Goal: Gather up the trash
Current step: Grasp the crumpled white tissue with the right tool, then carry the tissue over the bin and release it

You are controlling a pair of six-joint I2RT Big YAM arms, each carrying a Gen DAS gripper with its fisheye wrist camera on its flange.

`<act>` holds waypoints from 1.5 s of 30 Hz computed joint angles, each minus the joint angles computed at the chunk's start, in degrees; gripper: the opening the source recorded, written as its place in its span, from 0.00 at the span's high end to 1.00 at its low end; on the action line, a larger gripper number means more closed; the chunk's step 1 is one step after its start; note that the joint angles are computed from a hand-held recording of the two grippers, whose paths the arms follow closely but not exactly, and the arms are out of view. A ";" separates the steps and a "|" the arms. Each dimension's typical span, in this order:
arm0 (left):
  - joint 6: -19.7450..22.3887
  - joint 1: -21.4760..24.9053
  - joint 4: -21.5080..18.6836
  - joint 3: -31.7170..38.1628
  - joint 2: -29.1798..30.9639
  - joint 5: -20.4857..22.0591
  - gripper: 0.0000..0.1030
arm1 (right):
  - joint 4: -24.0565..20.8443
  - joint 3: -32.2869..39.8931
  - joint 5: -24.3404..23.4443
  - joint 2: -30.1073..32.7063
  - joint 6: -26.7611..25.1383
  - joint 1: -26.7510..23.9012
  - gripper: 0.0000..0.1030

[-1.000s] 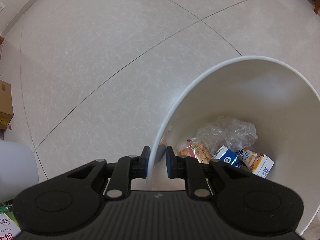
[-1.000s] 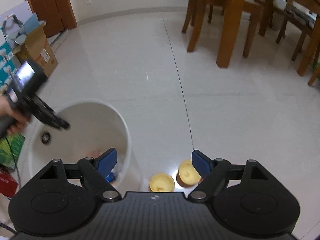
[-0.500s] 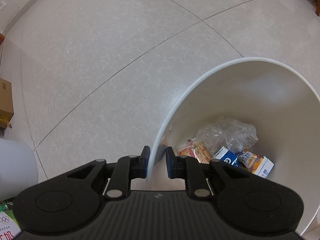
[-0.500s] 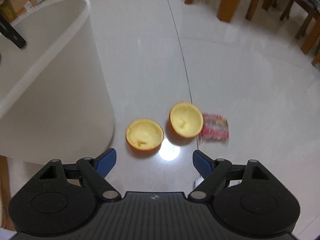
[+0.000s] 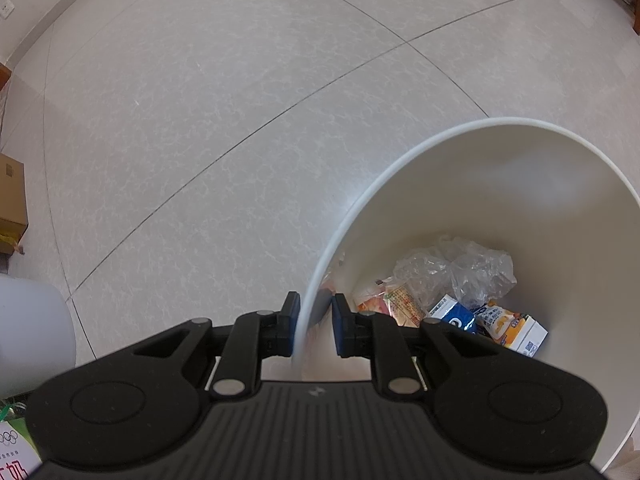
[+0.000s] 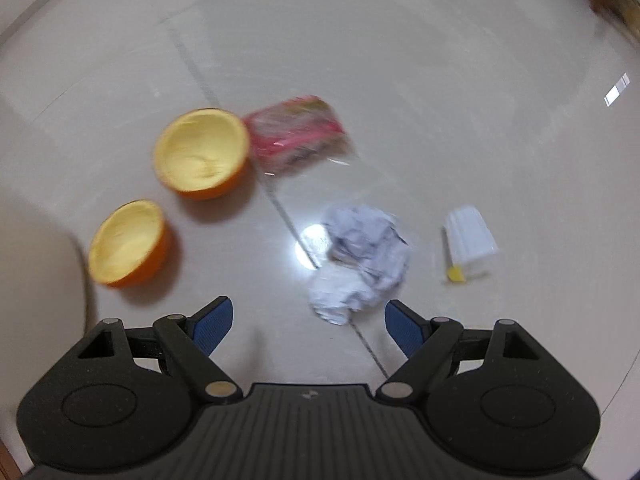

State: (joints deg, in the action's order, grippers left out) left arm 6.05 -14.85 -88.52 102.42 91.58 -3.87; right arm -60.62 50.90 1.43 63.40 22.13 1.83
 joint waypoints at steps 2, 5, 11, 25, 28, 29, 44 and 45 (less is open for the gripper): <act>-0.09 0.12 -0.12 0.13 0.08 0.21 0.85 | 0.80 -0.47 -0.03 0.62 1.47 -0.72 0.16; -0.16 0.33 -0.46 0.38 0.13 0.50 0.85 | 2.28 -0.62 0.36 2.30 3.90 -1.24 0.16; 0.12 0.44 -0.58 0.58 0.21 0.59 0.85 | 3.63 -0.25 -0.63 5.67 7.90 -2.49 0.27; 0.21 0.53 -0.48 0.41 0.08 0.74 0.85 | -0.54 1.15 0.44 5.77 6.55 -2.69 0.70; 0.20 0.54 -0.51 0.44 0.10 0.76 0.85 | -4.05 2.75 -0.54 4.74 5.02 -2.52 0.70; 0.25 0.55 -0.55 0.46 0.10 0.79 0.85 | -5.30 3.43 -0.74 4.27 4.03 -2.26 0.70; 0.50 0.72 -1.49 1.43 0.78 1.25 0.86 | -24.49 27.57 -4.35 1.71 -10.72 7.62 0.69; 0.56 0.71 -1.49 1.42 0.78 1.21 0.86 | -25.20 29.79 -4.53 2.06 -11.21 8.56 0.69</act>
State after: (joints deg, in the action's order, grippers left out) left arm 6.62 -14.14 -90.02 103.84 92.36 -2.66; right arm -85.82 80.69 -3.11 65.46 10.92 10.39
